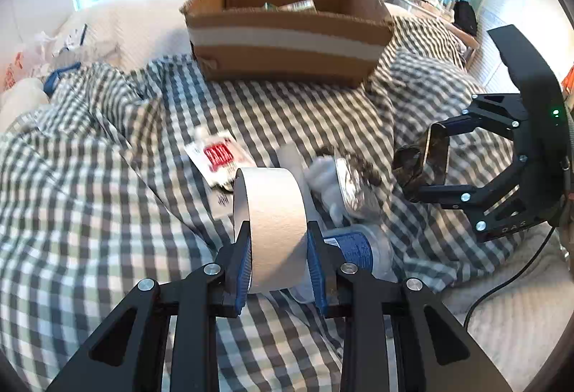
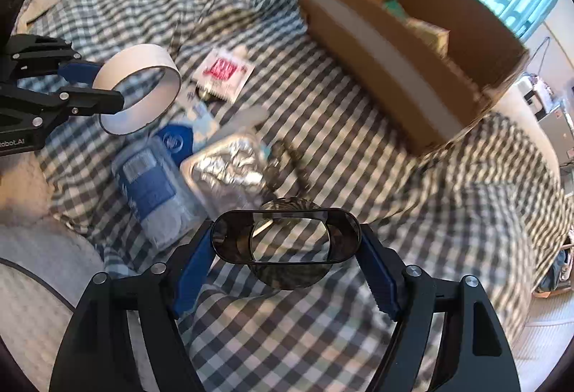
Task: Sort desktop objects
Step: 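Carry the tape roll and eye mask over the cardboard box and open both tools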
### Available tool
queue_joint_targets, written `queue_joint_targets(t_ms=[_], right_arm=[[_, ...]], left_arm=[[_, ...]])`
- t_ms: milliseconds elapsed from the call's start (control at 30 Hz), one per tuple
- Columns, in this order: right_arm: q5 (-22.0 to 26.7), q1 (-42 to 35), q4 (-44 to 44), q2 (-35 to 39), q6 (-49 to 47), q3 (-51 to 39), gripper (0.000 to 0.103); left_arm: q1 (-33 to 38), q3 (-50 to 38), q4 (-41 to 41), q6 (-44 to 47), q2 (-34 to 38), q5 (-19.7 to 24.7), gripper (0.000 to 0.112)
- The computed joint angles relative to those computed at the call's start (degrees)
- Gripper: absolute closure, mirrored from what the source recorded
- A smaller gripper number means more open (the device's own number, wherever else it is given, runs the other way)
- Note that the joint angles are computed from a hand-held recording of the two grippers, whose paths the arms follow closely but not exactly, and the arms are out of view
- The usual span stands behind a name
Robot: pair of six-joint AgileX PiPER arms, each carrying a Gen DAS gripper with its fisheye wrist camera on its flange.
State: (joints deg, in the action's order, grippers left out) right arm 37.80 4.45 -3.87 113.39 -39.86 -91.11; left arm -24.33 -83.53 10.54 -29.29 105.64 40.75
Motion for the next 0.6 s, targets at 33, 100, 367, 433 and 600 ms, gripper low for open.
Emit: queue_joint_targets(t_ms=[33, 100, 367, 433, 600], right_arm=[[-0.34, 0.01, 0.22, -0.79, -0.29, 0.33, 0.027], [-0.83, 0.01, 0.79, -1.84, -0.90, 0.40, 0.027], [-2.42, 0.33, 2.15, -4.68, -2.54, -0.43, 0.027], [-2.23, 0.41, 2.46, -4.89, -2.87, -1.65, 0.027], [-1.78, 0.63, 3.17, -5.10, -3.53, -5.12, 0.027]], left_arm=[[0.28, -0.55, 0.04, 0.21, -0.13, 0.11, 0.084], [0.23, -1.96, 1.89, -0.89, -0.11, 0.70, 0.084], [0.68, -9.78, 3.27, 1.27, 2.27, 3.45, 0.084], [0.62, -12.51, 3.86, 1.72, 3.39, 4.46, 0.084], [2.06, -21.46, 1.11, 6.06, 7.21, 7.75, 0.084]])
